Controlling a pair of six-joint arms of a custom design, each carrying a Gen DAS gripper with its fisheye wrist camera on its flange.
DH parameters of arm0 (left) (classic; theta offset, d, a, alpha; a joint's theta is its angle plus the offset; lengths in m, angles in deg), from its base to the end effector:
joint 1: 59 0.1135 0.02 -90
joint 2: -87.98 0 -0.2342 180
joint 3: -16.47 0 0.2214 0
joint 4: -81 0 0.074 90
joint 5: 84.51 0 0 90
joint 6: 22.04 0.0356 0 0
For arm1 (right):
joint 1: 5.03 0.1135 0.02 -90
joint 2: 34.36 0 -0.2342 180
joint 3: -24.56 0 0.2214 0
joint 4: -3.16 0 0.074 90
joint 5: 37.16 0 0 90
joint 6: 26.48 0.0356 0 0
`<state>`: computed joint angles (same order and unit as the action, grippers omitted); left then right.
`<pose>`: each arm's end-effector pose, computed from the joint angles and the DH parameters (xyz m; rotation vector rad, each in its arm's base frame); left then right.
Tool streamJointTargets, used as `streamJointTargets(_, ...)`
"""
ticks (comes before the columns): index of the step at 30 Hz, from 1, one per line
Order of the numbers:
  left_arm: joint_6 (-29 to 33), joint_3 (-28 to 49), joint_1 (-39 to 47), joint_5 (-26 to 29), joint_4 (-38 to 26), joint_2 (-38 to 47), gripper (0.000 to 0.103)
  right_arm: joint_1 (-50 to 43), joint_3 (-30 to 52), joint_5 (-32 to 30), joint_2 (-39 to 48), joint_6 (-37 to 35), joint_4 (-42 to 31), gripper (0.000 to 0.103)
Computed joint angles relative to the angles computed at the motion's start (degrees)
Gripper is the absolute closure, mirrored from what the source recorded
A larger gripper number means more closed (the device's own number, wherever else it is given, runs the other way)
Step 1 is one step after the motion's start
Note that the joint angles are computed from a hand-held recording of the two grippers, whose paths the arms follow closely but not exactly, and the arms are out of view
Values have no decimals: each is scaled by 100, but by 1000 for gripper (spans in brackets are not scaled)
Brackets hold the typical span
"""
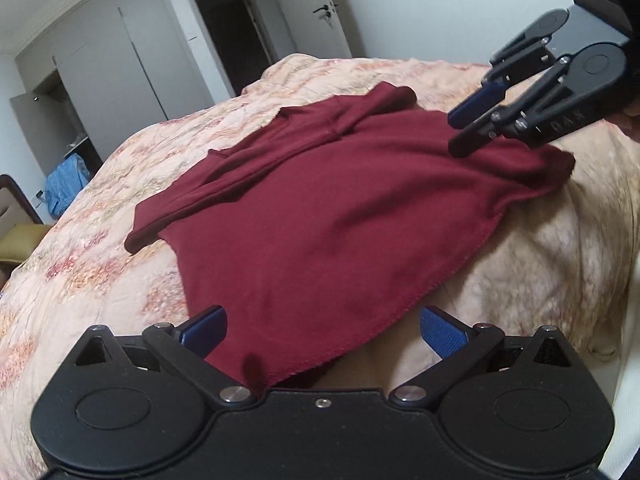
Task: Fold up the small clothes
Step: 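Grasp the sweater hem with the left gripper while the right gripper grasps the hem corner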
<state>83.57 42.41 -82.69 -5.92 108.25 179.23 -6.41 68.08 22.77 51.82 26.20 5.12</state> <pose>0.1890 -0.0752 0.0794 0.6451 2.1279 0.1451 0.2470 0.0119 0.1288 -0.9207 1.9747 0.2192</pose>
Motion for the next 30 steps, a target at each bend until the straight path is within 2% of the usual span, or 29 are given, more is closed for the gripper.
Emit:
streamJointTargets(1, -16, 26, -2, 14, -23, 38, 1, -35, -133, -35, -94, -246, -36, 58)
streamJointTargets(2, -30, 52, 42, 59, -30, 77, 1, -32, -240, -58, -166, -467, -83, 56)
streamJointTargets(6, -94, 171, 226, 199, -225, 92, 1, 103, -872, 91, -284, -1156, 258, 54)
streamJointTargets(9, -89, 241, 325, 250, -299, 115, 1, 393, -1389, 526, -262, -1556, 843, 55)
streamJointTargets(10, -78, 251, 359, 277, -319, 103, 1, 521, -1522, 704, -167, -1608, 1144, 58)
streamJointTargets(11, -66, 263, 381, 291, -345, 87, 1, 629, -1638, 854, -97, -1621, 1398, 78)
streamJointTargets(12, -54, 246, 375, 289, -352, 48, 1, 685, -1649, 891, -83, -1577, 1438, 92)
streamJointTargets(13, -12, 212, 382, 318, -327, 3, 1, 712, -1575, 839, -118, -1412, 1333, 99)
streamJointTargets(18, 264, -24, 258, 391, 31, -39, 1, 456, -769, 75, -409, -265, 475, 100)
streamJointTargets(22, 352, 62, -66, -37, 494, 520, 1, 254, 130, -376, -245, 507, -251, 99)
streamJointTargets(25, 460, 261, -266, -488, 722, 1002, 4, 194, 517, -409, -22, 638, -415, 99)
streamJointTargets(30, 1077, 226, -123, -305, 1028, 1292, 6, 28, 499, -472, 124, 483, -415, 99)
